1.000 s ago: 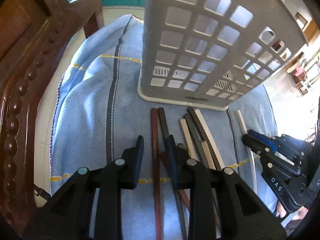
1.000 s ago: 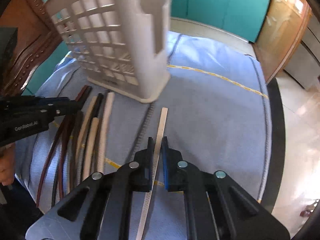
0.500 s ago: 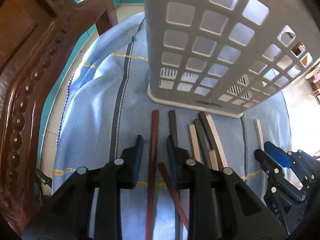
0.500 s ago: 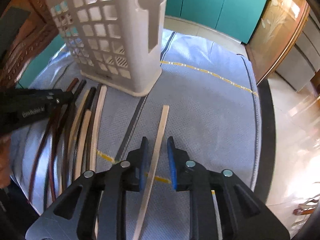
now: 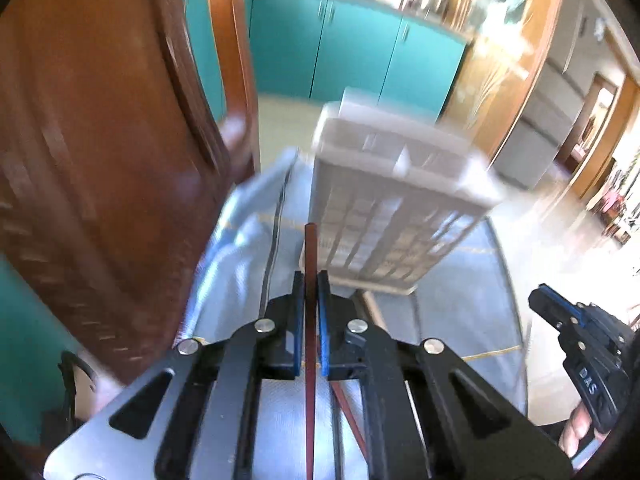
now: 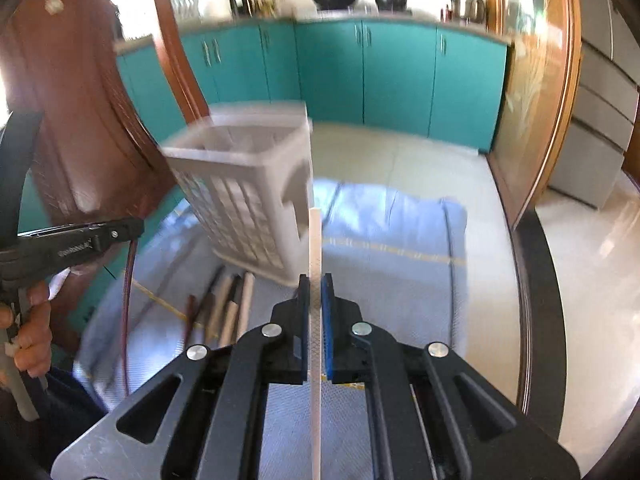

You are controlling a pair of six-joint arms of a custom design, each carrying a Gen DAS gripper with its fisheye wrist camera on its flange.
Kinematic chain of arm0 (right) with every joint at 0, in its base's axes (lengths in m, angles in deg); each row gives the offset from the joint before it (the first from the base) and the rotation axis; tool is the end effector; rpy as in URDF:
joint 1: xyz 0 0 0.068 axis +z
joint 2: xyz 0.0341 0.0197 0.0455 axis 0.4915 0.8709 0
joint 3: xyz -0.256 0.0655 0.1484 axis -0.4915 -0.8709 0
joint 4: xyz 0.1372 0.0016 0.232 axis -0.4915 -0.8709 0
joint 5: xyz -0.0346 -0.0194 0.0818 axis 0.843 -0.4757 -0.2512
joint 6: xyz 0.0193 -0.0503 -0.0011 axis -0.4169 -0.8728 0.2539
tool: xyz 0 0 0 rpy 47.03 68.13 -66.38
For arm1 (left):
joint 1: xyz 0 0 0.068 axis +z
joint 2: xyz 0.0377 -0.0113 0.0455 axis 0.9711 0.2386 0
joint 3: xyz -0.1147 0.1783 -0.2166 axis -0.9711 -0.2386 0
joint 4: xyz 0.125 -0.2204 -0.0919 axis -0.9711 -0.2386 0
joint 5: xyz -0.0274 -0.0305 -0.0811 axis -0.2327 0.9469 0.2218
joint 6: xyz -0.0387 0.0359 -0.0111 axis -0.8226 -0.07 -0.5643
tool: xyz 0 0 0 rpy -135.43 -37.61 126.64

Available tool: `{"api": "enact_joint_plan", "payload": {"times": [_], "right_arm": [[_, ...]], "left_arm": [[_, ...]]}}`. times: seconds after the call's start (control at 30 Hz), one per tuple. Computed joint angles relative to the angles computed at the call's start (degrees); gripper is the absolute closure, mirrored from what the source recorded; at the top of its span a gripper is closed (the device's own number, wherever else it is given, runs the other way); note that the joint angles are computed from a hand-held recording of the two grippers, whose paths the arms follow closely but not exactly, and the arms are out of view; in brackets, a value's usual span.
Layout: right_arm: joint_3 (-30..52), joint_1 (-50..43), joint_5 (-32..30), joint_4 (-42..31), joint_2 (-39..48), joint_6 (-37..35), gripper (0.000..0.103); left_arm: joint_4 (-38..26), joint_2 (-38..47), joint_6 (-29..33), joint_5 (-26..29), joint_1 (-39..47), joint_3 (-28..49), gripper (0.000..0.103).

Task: Organize utensils
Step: 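Lift both sticks over the white basket and open both tools to drop them in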

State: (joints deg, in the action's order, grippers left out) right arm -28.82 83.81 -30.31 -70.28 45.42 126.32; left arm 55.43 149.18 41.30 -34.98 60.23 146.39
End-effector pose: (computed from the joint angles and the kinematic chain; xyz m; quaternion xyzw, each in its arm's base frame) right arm 0.1586 0.1787 0.2553 0.1743 0.8960 -0.0330 0.4071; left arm 0.3708 -0.1185 0.2160 0.2587 0.8915 -0.1800 0.3256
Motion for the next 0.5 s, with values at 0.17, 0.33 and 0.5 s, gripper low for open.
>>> {"api": "enact_joint_plan", "payload": {"times": [0.17, 0.33, 0.5], "right_arm": [[7.63, 11.09, 9.00, -14.65, -4.18, 10.66, 0.097], [16.57, 10.84, 16.16, -15.73, -7.61, 3.21, 0.097], [15.38, 1.95, 20.99, 9.40, -13.32, -20.52, 0.097]], "left_arm": [[2.20, -13.80, -0.26, 9.04, 5.06, -4.76, 0.096], [3.10, -19.54, -3.92, 11.55, 6.01, 0.43, 0.096], [14.03, -18.63, -18.83, 9.63, 4.72, 5.08, 0.096]]}}
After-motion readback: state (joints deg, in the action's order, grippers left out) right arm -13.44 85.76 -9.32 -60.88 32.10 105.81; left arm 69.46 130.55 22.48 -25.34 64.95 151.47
